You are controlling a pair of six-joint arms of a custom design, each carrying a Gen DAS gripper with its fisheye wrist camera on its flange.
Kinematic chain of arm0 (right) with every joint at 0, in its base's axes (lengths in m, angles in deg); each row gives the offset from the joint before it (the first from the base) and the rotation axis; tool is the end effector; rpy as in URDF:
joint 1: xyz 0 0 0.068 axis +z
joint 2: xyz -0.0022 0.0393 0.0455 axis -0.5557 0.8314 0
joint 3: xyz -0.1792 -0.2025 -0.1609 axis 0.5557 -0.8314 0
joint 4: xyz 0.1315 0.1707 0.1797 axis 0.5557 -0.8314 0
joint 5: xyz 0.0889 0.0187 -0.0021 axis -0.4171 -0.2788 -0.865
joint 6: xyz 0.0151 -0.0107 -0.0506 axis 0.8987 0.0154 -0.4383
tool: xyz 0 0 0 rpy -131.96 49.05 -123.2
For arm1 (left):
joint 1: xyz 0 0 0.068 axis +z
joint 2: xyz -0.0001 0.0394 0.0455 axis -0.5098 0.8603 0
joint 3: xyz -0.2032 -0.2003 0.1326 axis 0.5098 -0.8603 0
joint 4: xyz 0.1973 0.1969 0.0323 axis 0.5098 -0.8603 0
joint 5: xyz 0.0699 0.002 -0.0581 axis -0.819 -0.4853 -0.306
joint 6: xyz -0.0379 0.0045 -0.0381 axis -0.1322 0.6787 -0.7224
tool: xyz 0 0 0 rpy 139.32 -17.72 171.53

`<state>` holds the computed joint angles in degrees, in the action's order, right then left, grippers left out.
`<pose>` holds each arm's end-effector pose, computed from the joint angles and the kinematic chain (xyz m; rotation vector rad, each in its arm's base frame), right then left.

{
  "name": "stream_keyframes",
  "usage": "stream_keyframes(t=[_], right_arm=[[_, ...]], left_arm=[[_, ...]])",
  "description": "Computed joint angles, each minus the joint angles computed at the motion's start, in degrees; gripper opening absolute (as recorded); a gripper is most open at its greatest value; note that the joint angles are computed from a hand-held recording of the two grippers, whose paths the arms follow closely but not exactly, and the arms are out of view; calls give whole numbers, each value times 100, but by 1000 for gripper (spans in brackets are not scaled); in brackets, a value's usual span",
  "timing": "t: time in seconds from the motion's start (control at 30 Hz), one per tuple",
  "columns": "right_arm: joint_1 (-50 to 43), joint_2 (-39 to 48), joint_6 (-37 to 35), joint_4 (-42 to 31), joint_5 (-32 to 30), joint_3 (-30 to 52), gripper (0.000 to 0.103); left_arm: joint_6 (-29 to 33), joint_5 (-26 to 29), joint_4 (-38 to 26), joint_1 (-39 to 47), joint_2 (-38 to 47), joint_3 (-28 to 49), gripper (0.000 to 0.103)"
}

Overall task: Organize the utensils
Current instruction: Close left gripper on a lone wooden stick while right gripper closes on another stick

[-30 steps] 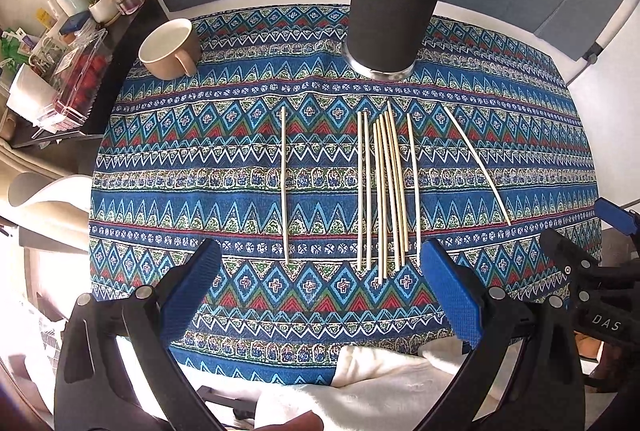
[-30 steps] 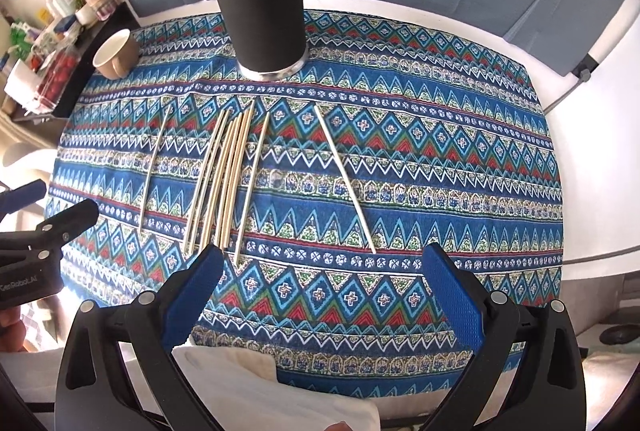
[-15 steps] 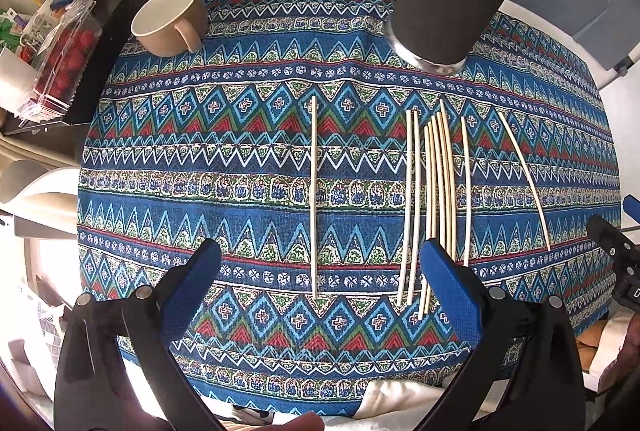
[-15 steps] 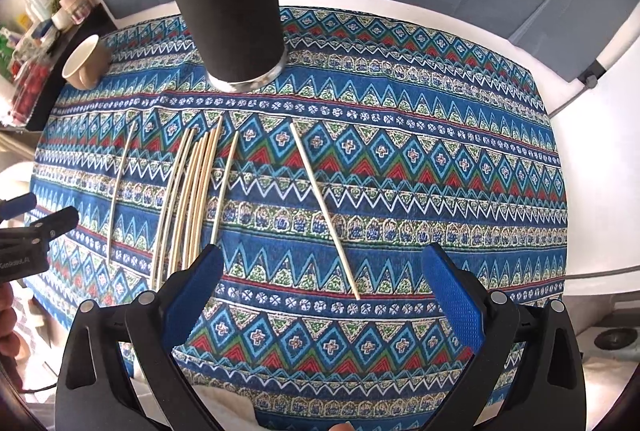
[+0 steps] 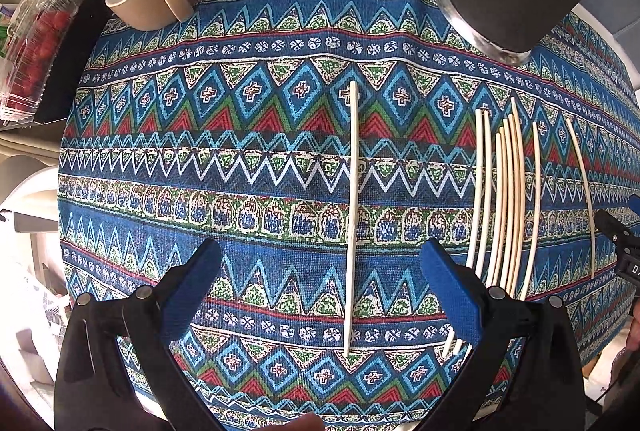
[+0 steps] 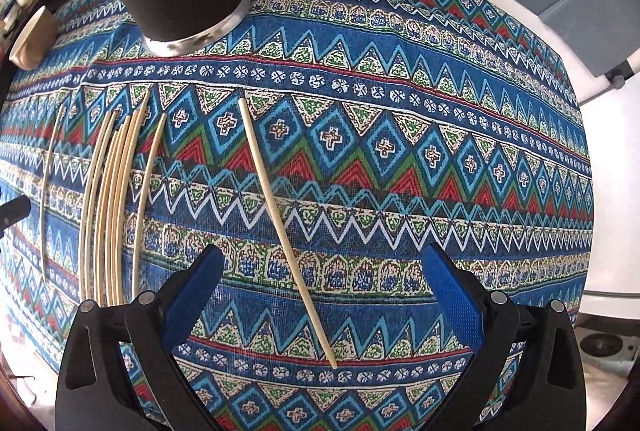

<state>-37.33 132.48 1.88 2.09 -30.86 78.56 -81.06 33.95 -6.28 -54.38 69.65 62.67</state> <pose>0.3582 -0.0211 0.2474 -0.3067 2.9821 0.0105 0.3026 -0.1284 0.3095 -0.1373 3.0139 0.1051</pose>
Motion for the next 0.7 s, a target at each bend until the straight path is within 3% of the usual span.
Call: stream_keyframes(t=[0.37,0.7], right_arm=[[225,447,-234,422,-1,-15,95],[-74,699,-275,518,-607,0,96]], left_arm=[[88,79,333,167,652,27,97],[327,516,950,559,1355,187,99]])
